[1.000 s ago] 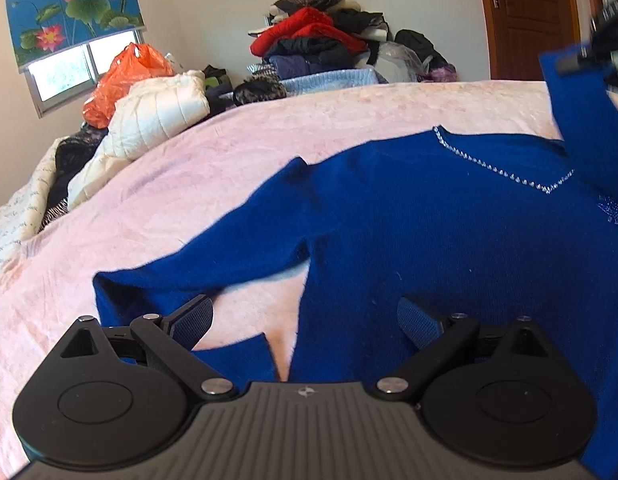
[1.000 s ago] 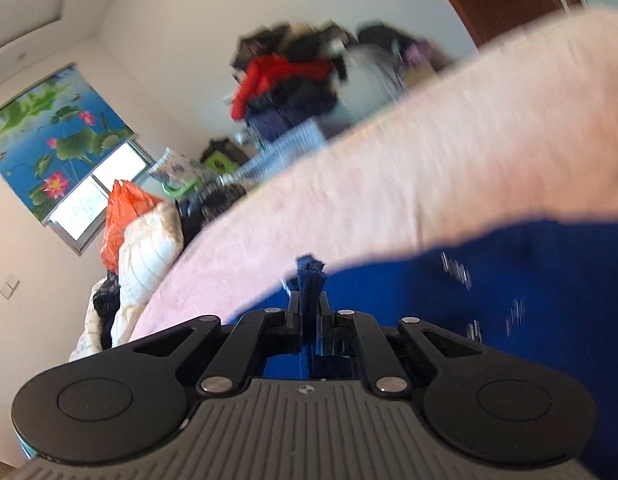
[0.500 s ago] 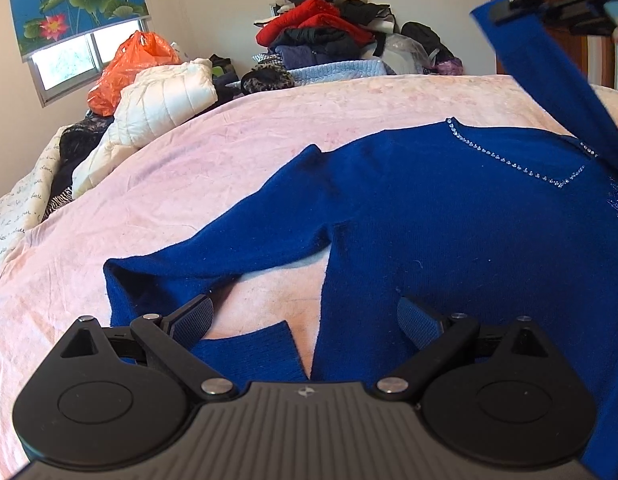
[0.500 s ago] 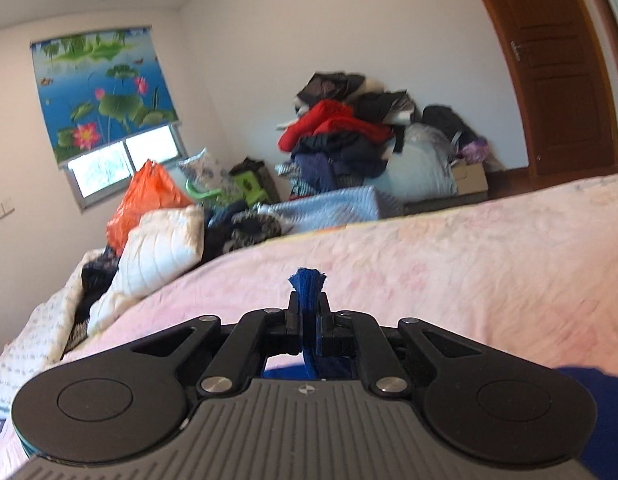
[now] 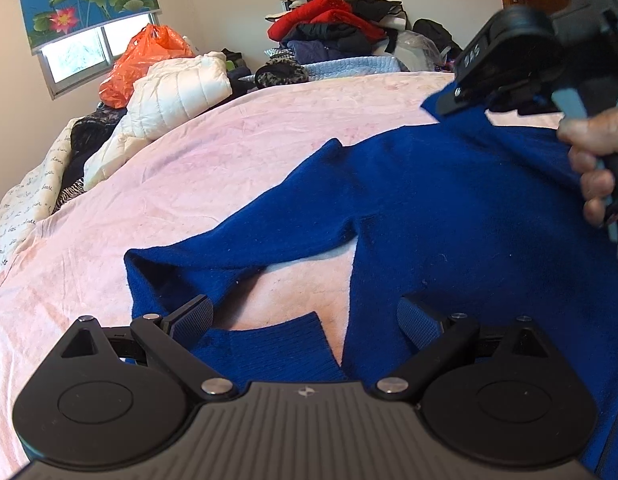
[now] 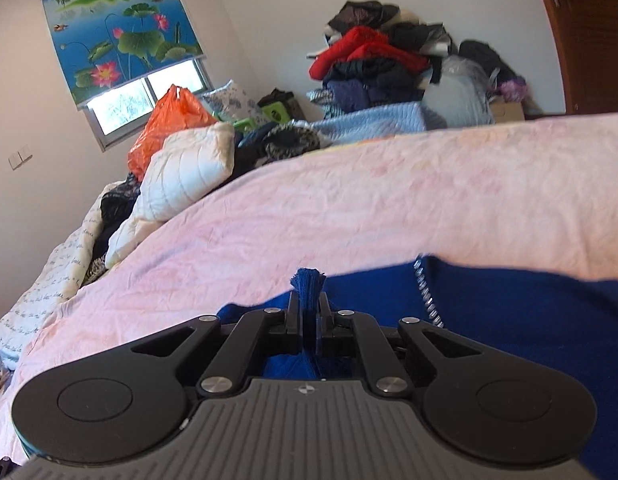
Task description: Fold small clothes
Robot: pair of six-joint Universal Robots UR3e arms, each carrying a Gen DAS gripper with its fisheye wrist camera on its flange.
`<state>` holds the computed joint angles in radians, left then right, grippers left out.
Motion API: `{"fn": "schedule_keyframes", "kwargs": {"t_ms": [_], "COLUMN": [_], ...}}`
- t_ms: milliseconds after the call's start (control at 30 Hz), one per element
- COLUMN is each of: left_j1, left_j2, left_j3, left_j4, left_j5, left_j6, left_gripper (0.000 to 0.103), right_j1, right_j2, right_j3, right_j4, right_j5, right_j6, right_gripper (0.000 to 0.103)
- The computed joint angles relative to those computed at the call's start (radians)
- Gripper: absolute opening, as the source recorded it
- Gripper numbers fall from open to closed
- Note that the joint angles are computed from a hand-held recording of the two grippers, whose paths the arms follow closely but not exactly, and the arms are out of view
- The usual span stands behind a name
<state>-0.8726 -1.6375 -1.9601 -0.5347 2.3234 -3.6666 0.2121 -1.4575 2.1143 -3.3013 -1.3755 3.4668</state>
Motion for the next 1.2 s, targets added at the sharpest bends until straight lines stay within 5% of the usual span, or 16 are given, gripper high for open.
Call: {"fn": "schedule_keyframes", "kwargs": {"t_ms": [200,333,433,567,700,800,1033,1200], "left_j1": [-0.001,-0.009,-0.009,0.016,0.035,0.047,0.158,0.232], "left_j2": [0.023,0.04,0.077,0.153,0.264,0.354,0.561,0.684], "left_j3": [-0.007,-0.011,-0.036,-0.074,-0.132,-0.166,-0.231,-0.26], "left_j4": [-0.037,-0.061,-0.076,-0.121,-0.167,-0.258,-0.453,-0.513], "left_j5": [-0.01,-0.01,-0.004,-0.022,-0.036,-0.002,0.065,0.054], "left_j6": [-0.041,-0.054,-0.072,-0.11,-0.13,-0.188,-0.318,-0.337], "left_gripper": [0.1,0.1,0.1,0.1,0.1,0.1,0.1,0.1], "right_j1": [-0.003,-0.046,-0.053,-0.06,-0.032,0.001,0.282,0.37], "right_j2": [0.068,0.058,0.006,-0.024,-0.047,-0.105,-0.103,-0.01], "right_j3": [-0.031,-0.004,0.032,0.019,0.034,0.068,-0.068,-0.198], "right_j4": [0.046,0.071,0.059,0.155,0.16,0.126,0.361,0.463], "right_j5": [0.052,0.194,0.233,0.262,0.219,0.259,0.131,0.111], "right_j6": [0.024,0.032,0.022,-0.005,-0.01,-0.128,-0.643,-0.63], "right_gripper": [0.016,0.044,0.046,0.065,0.062,0.062,0.062,0.062]}}
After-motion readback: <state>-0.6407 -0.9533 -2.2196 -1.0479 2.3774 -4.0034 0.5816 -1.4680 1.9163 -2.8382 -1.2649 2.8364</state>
